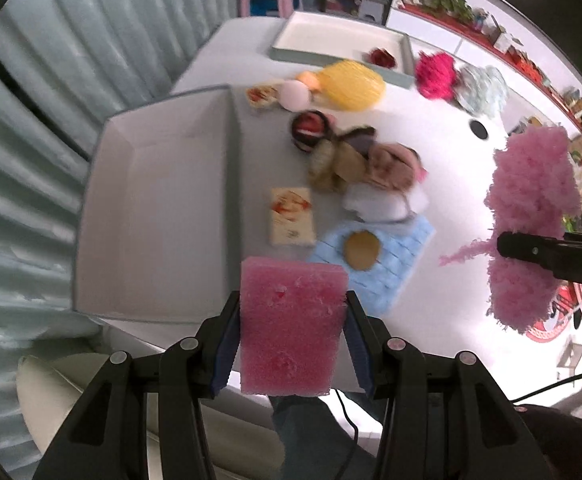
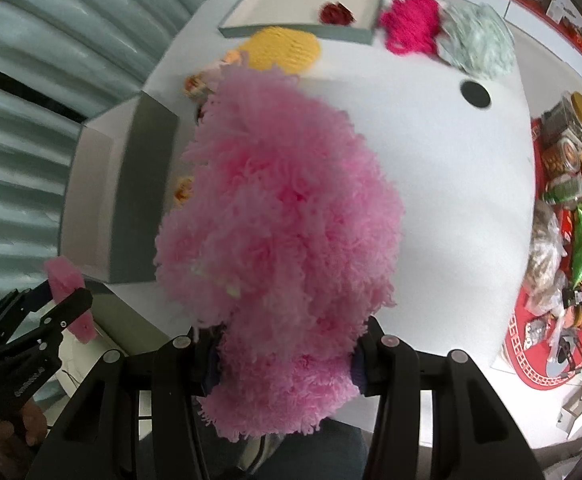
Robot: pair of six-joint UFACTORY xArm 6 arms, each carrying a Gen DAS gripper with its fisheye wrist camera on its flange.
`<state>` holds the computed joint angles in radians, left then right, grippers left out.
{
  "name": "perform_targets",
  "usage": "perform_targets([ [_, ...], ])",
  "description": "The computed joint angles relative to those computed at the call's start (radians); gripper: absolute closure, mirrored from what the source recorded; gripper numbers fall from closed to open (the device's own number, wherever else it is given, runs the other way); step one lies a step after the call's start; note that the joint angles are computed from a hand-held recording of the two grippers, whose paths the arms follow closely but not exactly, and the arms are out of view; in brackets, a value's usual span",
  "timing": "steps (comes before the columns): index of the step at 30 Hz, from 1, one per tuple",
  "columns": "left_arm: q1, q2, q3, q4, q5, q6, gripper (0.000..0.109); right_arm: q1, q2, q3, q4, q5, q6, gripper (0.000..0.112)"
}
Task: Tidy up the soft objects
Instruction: 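Carry the pink sponge and pink yarn toy over the open white box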
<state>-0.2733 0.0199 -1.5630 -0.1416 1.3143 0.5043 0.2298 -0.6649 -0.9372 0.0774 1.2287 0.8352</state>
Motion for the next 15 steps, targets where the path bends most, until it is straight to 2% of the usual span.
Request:
perform_targets([
  [3, 0.046, 0.07, -0.098, -0.015, 0.02, 0.028, 0.059, 0.055, 0.093, -0.085, -0.041, -0.032, 0.063, 0.06],
  [8, 0.112, 0.255, -0.354, -0.015, 0.062, 0.031, 0.059, 0.115, 0.275, -0.279, -0.088, -0.058, 0.109, 0.06],
  [15, 0.165, 0.525, -0.737, 0.002, 0.099, -0.03, 0.059, 0.152, 0.616, -0.672, -0.099, -0.031, 0.036, 0.06],
])
